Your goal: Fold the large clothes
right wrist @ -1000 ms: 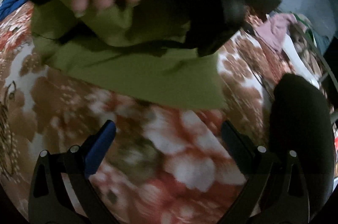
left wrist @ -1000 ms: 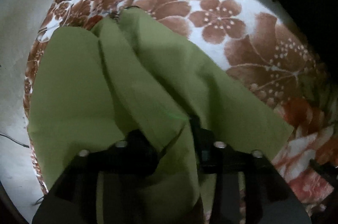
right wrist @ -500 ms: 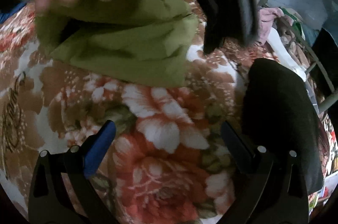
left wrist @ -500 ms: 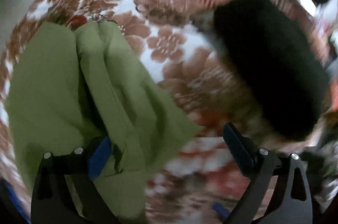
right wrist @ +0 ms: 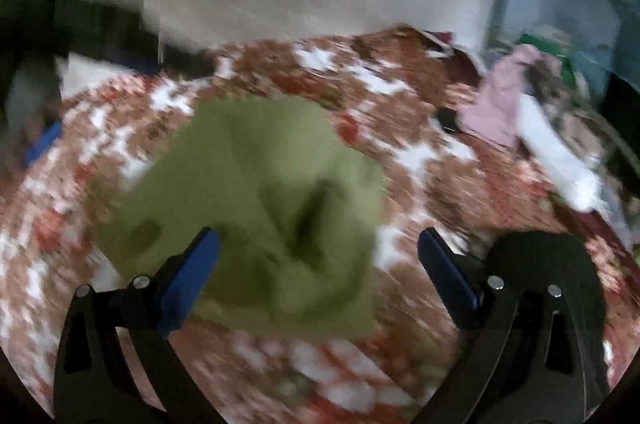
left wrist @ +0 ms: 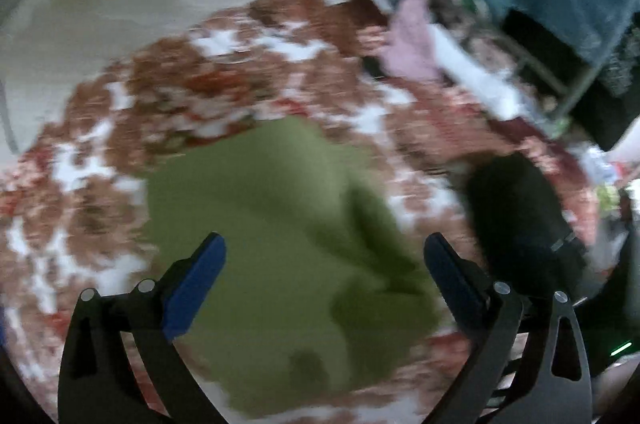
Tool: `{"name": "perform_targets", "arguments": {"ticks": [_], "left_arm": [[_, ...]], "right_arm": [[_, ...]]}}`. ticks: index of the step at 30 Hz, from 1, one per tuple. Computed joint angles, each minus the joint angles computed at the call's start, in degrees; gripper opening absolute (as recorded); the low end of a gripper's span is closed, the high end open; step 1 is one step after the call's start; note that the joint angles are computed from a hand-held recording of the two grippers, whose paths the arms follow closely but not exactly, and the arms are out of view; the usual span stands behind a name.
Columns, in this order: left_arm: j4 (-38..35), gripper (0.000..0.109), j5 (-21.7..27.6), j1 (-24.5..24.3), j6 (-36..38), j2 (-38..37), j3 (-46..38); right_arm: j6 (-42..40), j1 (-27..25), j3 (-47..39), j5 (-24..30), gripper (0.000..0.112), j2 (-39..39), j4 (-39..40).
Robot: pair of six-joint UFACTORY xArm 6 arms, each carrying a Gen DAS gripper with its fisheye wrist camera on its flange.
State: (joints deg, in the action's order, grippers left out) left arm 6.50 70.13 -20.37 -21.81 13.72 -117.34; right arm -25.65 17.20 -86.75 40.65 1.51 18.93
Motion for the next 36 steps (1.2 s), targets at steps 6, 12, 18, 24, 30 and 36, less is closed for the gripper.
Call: {"name": "perform_targets", "arguments": {"ticks": [6,12,18,24,30,36], "left_arm": [[9.0,0.097,2.6,4.2,1.9,-1.6,3.6],[6.5,0.097,-0.5,7.8,5.3,-1.8,8.3],[3.8,0.097,-6.8,7.8,7.4,-2.0,15.5],[-1.1,0.097,-7.7,8.5,9.4,1.0,15.6],[-6.9,0.099,-7.8,8.3,10.6,3.5,17.5],[-8.9,0.099,-5.7,8.3,9.0,7.3,15.7]], "right_arm": [[1.5,7.0,-22.0,8.7,0.098,16.3,0.5],[0.6,9.7,-25.1,14.8,0.098,22.4,-0.4],[-7.1,6.8,-17.9,13.4,0.098,21.0,6.3],[-7.1,3.8,-14.4,10.9,0.098,21.6,-4.4],[-10.9,0.1,-13.0,10.4,0.098,21.6,-3.2],[-11.3,0.9,-7.5,3.2,0.098,17.2,-6.7]]}}
